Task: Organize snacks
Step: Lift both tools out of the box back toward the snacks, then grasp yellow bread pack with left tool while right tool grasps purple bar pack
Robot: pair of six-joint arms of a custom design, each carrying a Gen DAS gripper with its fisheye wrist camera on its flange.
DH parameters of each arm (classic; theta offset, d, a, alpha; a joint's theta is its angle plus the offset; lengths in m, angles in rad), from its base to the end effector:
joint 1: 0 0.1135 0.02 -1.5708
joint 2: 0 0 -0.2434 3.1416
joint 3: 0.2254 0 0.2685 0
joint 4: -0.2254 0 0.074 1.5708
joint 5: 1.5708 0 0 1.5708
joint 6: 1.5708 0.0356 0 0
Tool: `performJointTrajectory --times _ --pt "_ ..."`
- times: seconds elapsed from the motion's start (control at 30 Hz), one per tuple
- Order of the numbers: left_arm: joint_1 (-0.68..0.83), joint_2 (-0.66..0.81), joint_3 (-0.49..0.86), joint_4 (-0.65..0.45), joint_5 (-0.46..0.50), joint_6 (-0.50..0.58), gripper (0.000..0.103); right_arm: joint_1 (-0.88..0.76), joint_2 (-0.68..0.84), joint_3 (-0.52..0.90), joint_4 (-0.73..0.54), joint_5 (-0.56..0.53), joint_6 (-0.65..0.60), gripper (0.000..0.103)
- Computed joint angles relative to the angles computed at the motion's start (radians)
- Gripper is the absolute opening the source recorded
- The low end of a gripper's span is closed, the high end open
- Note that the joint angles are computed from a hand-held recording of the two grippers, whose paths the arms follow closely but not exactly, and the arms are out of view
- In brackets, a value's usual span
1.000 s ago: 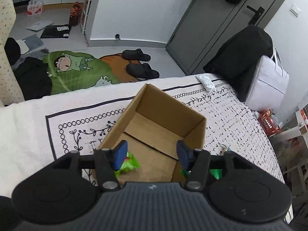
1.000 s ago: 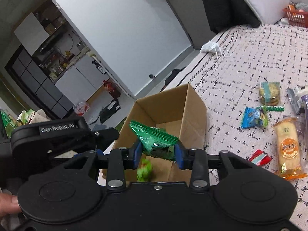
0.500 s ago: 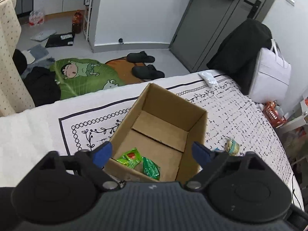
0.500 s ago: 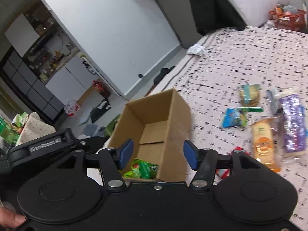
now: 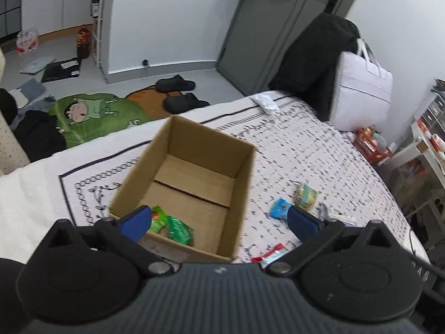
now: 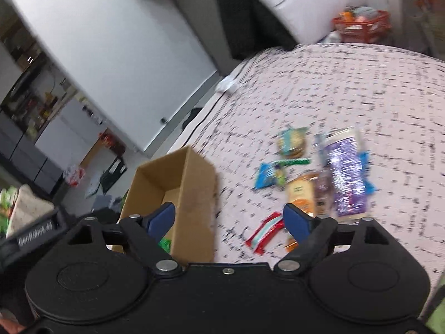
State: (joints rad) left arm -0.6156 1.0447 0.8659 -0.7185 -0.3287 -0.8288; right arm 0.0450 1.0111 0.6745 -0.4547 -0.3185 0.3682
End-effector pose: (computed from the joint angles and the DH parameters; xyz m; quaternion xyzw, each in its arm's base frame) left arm 0.1970 -0.1253 0.2523 -0.1528 0.9201 -0.0996 0.3467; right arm 0.2327 0.0216 0.2133 0.0875 0.9111 0.2205 0.3371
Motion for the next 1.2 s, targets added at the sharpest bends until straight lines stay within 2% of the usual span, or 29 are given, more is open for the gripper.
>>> performJointTrajectory --times 0.17,0.47,0.6,0.8,1.0,1.2 --pt "-0.076 0.069 0.066 -0.03 -0.064 -0.024 0.103 -0.131 -0.001 0.013 -0.017 -0.067 -0.012 0.085" --pt "-0.178 0.179 0.147 -0.019 -0.073 -0.034 0.103 -0.311 -0.033 0.031 -0.091 -0.14 -0.09 0.085" --pt "-0.215 0.226 0.156 0.016 -0.076 -0.045 0.103 -0.373 -0.008 0.035 -0.097 -0.163 -0.112 0.085" --pt "-0.236 0.28 0.154 0.096 -0.032 -0.034 0.102 -0.425 0.023 0.042 -0.089 -0.181 -0.125 0.084" --pt "-0.241 0.356 0.161 0.192 -0.003 -0.028 0.099 -0.455 0.077 0.041 -0.071 -0.205 -0.112 0.074" --pt "-0.231 0.444 0.178 0.276 0.045 -0.027 0.089 -0.431 0.158 0.045 -0.031 -0.166 -0.093 0.067"
